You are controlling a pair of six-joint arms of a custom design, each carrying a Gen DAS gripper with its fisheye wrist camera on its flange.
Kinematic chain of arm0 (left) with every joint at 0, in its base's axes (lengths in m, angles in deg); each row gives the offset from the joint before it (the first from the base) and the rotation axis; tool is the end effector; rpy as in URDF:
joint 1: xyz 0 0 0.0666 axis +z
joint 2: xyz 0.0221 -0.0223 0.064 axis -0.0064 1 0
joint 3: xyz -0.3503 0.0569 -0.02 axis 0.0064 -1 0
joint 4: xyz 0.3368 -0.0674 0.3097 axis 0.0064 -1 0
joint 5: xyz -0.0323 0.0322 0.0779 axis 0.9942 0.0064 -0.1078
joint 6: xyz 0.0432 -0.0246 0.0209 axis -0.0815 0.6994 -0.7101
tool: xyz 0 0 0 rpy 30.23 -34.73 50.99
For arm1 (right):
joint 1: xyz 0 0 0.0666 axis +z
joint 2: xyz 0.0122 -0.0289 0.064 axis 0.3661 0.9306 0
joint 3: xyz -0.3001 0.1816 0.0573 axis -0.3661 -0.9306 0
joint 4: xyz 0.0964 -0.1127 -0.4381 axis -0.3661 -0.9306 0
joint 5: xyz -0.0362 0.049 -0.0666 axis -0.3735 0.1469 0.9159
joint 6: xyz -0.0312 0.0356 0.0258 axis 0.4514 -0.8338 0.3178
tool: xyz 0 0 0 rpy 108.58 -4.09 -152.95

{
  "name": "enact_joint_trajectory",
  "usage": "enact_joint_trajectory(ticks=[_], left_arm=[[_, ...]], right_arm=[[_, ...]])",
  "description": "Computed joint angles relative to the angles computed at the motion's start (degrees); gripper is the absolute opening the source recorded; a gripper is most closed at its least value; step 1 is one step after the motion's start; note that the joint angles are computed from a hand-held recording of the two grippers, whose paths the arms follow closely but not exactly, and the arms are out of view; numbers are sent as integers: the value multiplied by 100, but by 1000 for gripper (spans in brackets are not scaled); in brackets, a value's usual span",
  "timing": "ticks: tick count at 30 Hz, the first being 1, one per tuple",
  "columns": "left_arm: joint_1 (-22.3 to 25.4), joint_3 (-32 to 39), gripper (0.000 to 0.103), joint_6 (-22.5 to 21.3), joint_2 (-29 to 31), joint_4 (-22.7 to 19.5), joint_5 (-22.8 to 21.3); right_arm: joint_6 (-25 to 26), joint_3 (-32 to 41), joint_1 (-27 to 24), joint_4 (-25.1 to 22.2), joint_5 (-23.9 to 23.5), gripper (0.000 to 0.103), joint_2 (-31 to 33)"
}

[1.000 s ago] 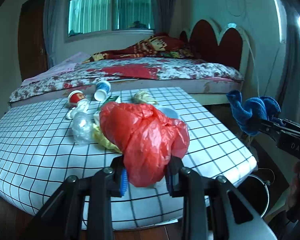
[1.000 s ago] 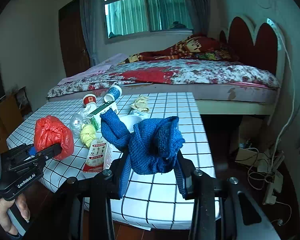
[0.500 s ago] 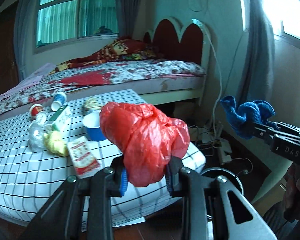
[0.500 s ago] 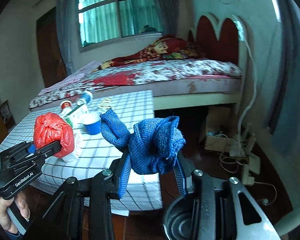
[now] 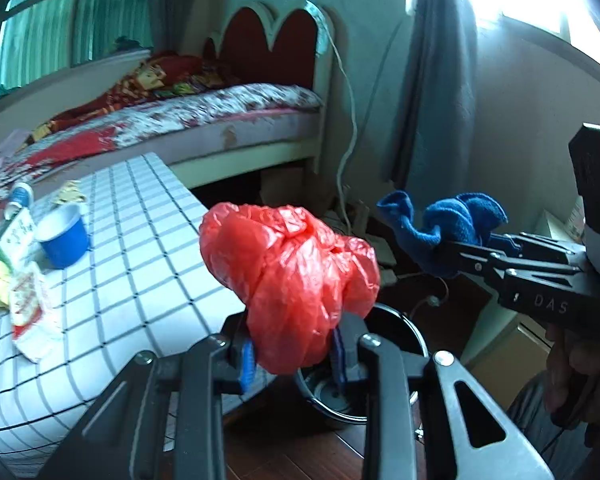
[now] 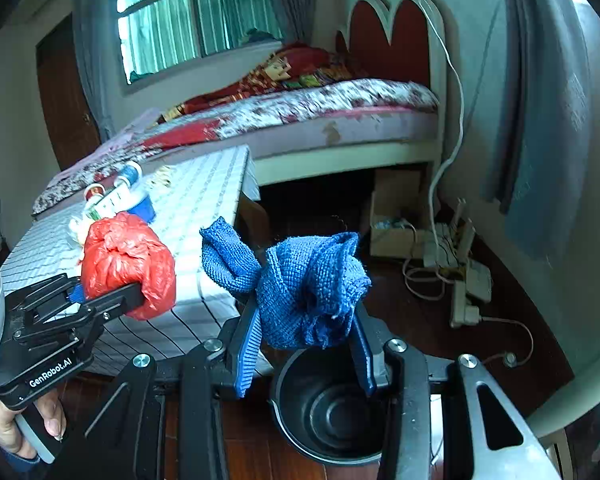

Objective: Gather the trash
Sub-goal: 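Carry the red bag and blue towel over the black bin and release both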

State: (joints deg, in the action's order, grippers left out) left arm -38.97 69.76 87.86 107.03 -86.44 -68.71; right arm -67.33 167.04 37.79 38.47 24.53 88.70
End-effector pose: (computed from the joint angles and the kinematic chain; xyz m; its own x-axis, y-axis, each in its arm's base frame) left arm 0.5106 -0.3895 0.4454 -0.5904 -0.0224 -0.8068 0.0794 0.9931 -0.0857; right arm 0.5839 0.1787 0.4479 -0.5837 -0.2305 -0.7785 -0.4767 0.8735 0.0987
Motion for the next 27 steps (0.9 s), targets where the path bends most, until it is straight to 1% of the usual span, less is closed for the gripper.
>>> enact_joint_trajectory(ticks=[3,6,10,15,18,20,21,22,23,24,25,27], left_arm=[[-47,212,30,19,252,-129,237],[-97,466,30,58,538,-365,411],[-67,691,30,236,871,-566,887],[-3,1023,31,308,1331,-790,1413],[18,1205,31,333,1528,-880,1612],[47,1358,32,304,1662,-964,1702],[50,1402,37,295,1708,-977,1756],[55,1432,53,291,1750,-974,1754],[90,1571,66,296,1863,-1085,1668],[82,1524,86,360,1839,-1087,1529],[64,1370,92,451,1737,-990,1383],[60,1209,95,617,1614,-975,1184]], right_arm=[[44,-51,-120,-95,-44,42,47],[155,-41,-220,-270,-80,42,187],[243,-20,-323,-474,-157,42,381],[410,245,-418,-848,-328,43,828],[470,405,-457,-998,-391,43,1075],[485,539,-488,-1105,-449,45,1241],[503,624,-506,-1176,-418,50,1345],[501,733,-503,-1293,-346,68,1454],[486,768,-507,-1322,-200,80,1510],[465,778,-504,-1326,-48,94,1535],[437,768,-516,-1340,47,94,1543],[334,684,-538,-1311,205,95,1486]])
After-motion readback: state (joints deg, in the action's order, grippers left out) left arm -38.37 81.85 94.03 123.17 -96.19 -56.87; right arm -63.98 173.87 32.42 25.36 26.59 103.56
